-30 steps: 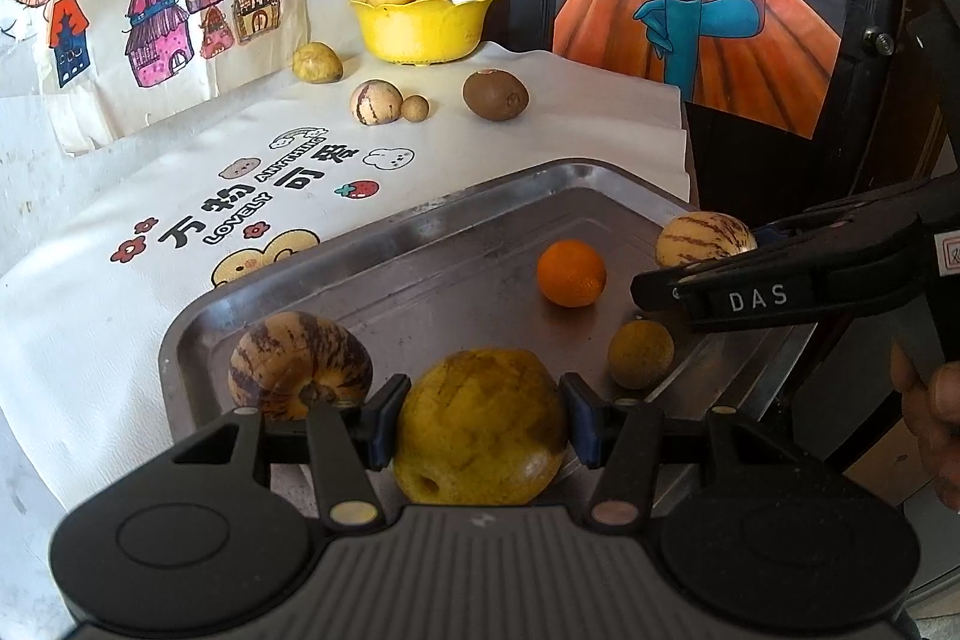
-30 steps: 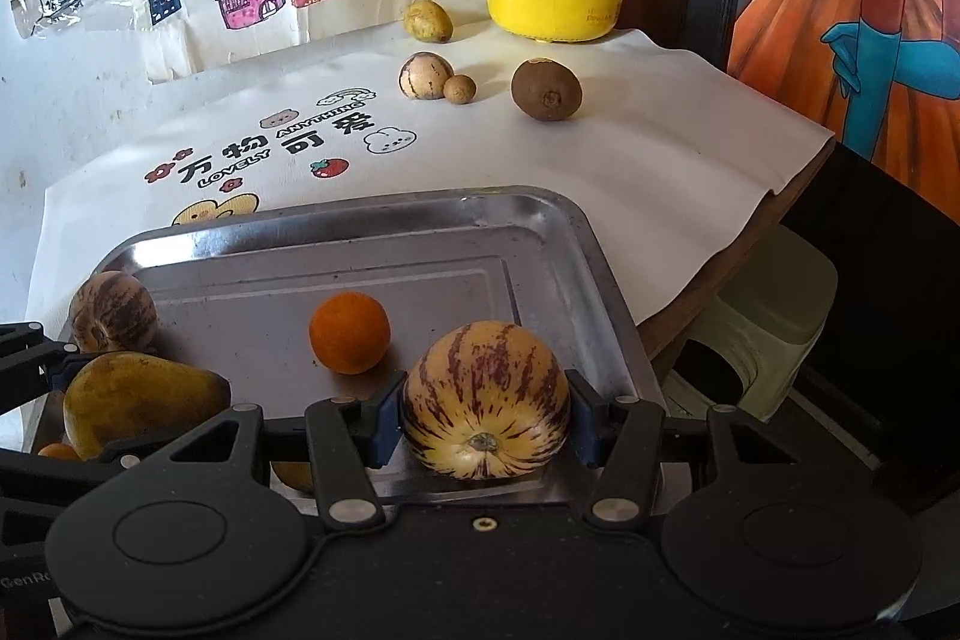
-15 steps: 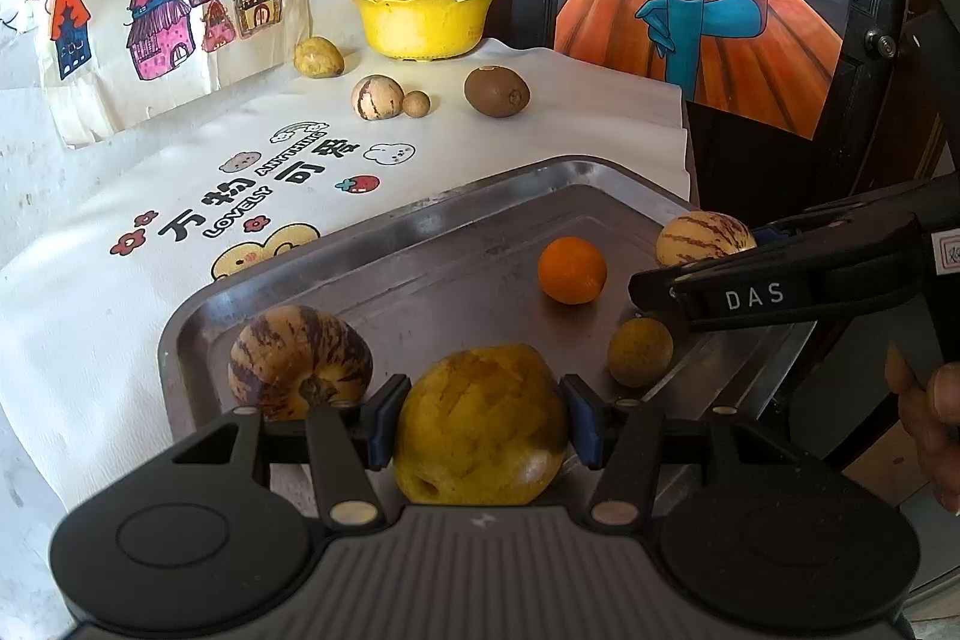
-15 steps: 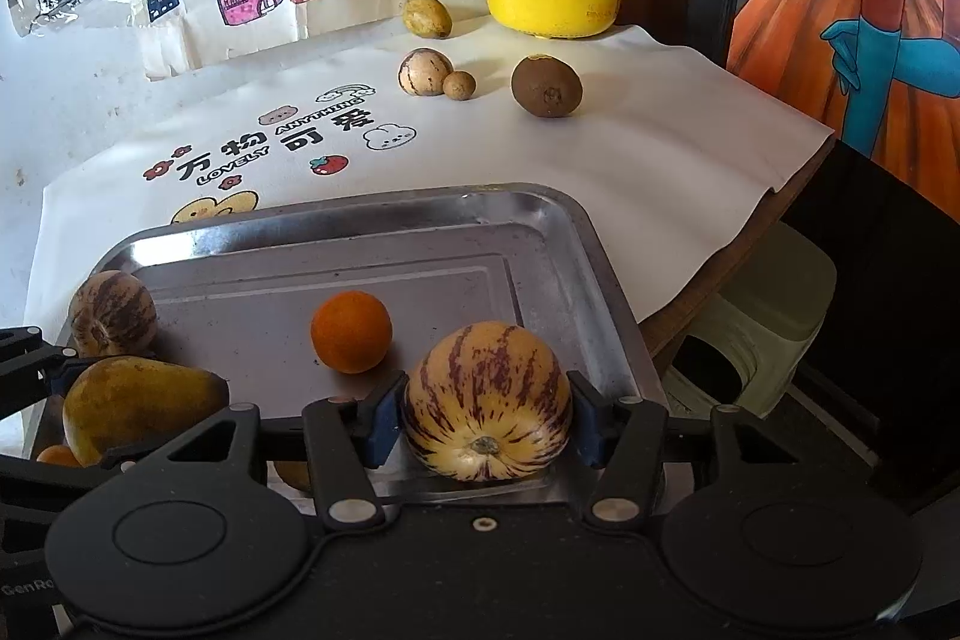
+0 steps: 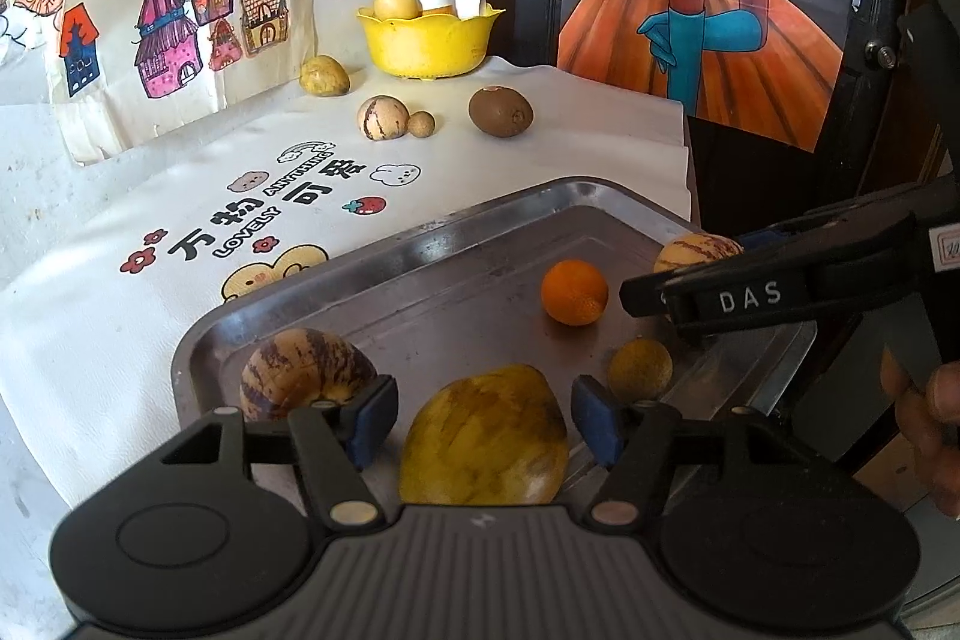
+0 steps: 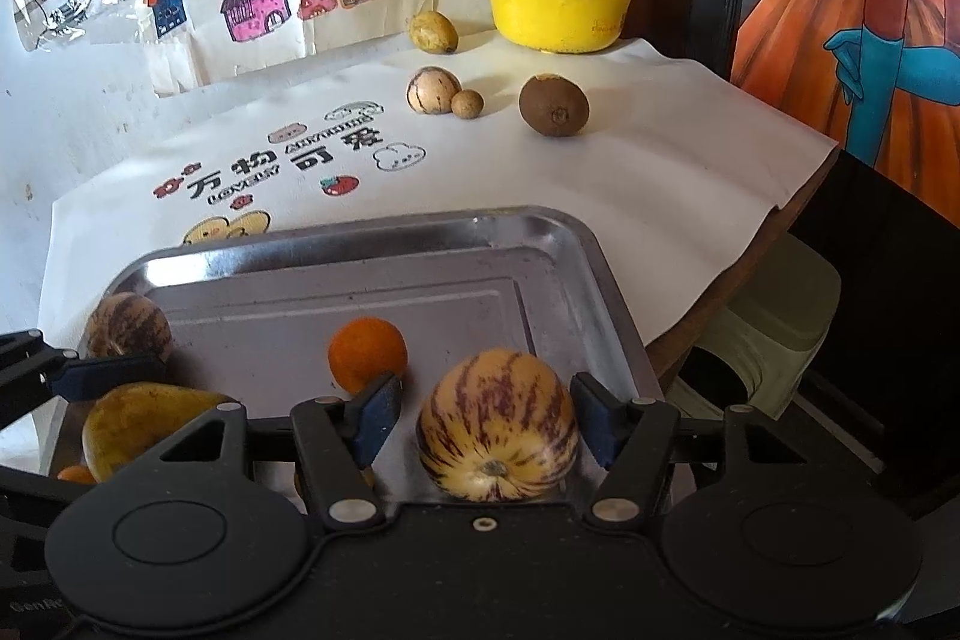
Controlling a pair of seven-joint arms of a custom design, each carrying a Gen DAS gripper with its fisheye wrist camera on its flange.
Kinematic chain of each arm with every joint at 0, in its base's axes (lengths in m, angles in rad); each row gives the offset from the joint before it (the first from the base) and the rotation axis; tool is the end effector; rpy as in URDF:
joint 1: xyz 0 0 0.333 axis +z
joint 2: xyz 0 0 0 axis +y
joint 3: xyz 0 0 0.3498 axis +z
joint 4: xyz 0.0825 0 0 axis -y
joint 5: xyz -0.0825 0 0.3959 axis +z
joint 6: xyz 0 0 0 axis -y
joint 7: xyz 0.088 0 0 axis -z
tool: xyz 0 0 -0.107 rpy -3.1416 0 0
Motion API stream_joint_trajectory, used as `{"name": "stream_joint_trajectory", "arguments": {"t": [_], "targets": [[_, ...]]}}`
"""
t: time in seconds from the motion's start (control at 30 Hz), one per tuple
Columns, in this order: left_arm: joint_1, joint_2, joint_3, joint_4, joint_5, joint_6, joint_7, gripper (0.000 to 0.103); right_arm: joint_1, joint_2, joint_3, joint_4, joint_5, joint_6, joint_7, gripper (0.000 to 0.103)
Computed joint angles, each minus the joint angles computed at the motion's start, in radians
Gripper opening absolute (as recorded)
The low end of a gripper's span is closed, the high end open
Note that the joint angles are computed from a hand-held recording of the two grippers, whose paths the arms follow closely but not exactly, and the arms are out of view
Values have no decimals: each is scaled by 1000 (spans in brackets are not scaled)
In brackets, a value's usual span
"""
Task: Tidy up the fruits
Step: 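Lower both fruits into the tray and open both grippers, then move both open grippers back over the remaining fruits on the mat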
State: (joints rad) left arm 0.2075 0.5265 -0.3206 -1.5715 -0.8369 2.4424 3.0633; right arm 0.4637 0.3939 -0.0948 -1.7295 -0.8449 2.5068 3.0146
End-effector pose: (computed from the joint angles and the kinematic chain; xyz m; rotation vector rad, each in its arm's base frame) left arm 0.7473 -0.0425 0.4115 -0.8000 2.5469 -1.1540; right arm 0.6580 0.2692 0.4192 -1.3732 2.2042 -0.8199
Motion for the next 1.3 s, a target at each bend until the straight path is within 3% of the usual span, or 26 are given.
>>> {"name": "stream_joint_trajectory", "arguments": {"t": [0.13,0.57,0.9,1.3], "targets": [[3,0,-2,1,-2,-2,3,73,1,-7,-4,3,-10,6,10,68],[7,-2,-1,17,-23,-16,-8,89,12,-27,-7,43,-95,29,63,99],[15,-3,-8,37,-65,-16,3,102,15,-48,-1,56,-153,42,119,102],[22,-3,-6,62,-90,-21,-8,102,16,-68,16,66,-196,17,142,102]]}}
